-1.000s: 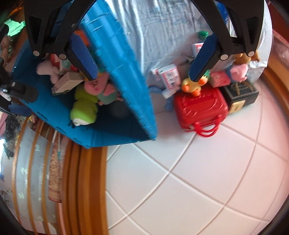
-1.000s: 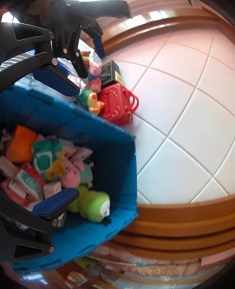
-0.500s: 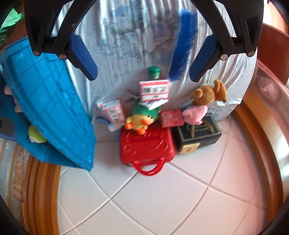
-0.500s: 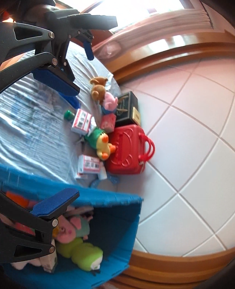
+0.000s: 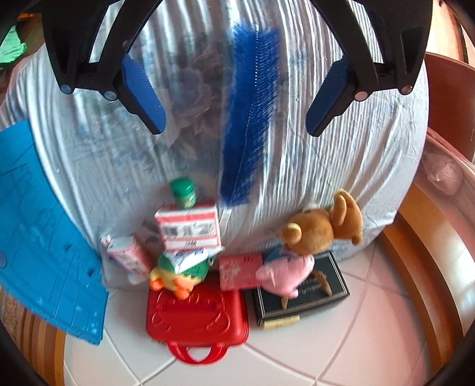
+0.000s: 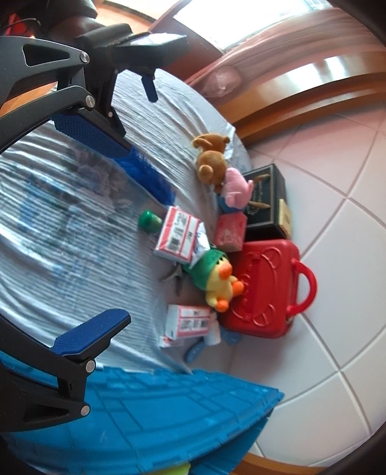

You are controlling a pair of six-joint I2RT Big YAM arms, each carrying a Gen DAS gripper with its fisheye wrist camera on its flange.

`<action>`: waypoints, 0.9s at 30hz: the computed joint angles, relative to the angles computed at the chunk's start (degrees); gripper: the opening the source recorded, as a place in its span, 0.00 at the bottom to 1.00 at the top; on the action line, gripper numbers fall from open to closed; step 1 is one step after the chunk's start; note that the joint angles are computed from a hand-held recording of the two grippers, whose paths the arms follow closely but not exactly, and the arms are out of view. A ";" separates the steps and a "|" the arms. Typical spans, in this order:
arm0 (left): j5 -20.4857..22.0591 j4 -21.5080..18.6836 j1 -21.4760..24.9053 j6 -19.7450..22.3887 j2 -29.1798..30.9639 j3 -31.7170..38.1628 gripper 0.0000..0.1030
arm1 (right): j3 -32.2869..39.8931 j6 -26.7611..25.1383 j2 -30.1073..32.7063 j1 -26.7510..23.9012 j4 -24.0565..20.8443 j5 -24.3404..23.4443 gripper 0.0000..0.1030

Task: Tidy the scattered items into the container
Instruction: 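Move both open tools back over the remaining items on the bed, then grasp the blue bristle brush with the left tool while the right grasps the green jar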

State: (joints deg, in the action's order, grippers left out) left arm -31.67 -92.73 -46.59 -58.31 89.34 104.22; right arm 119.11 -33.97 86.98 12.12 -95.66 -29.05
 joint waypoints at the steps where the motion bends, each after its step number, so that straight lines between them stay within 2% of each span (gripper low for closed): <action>1: 0.95 2.29 0.83 1.06 -1.23 -3.21 0.89 | -2.48 0.80 -0.81 1.03 1.60 0.97 1.00; 5: 4.17 11.37 4.27 6.15 -4.26 -12.82 0.79 | -11.15 3.80 -2.54 5.41 6.84 5.44 1.00; 8: 6.07 17.79 6.83 10.89 -4.72 -17.17 0.72 | -15.45 5.74 -2.69 8.01 9.47 7.93 1.00; 10: 6.86 21.45 8.20 13.88 -4.38 -19.05 0.72 | -17.51 6.80 -2.59 9.41 11.04 9.21 1.00; 11: 7.43 22.82 8.86 15.27 -3.89 -19.72 0.65 | -18.22 7.29 -2.50 9.93 11.74 9.61 1.00; 12: 8.33 23.78 9.46 16.31 -3.42 -20.26 0.61 | -18.95 7.73 -2.44 10.46 12.53 10.14 1.00; 14: 10.24 25.43 10.46 18.00 -2.58 -21.31 0.44 | -20.36 8.47 -2.19 11.29 14.13 11.16 1.00; 15: 10.31 26.37 10.52 18.67 -2.54 -21.87 0.41 | -20.87 8.80 -1.98 11.59 14.74 11.54 1.00; 17: 10.20 29.23 10.32 19.93 -3.43 -23.50 0.27 | -21.90 9.47 -1.34 12.35 16.20 12.53 1.00; 20: 10.39 31.37 10.02 20.23 -4.94 -25.33 0.20 | -23.29 10.02 -0.13 13.44 19.08 13.25 1.00; 27: 10.25 34.80 9.87 18.70 -8.90 -28.59 0.18 | -24.93 12.65 4.83 16.80 26.82 16.26 1.00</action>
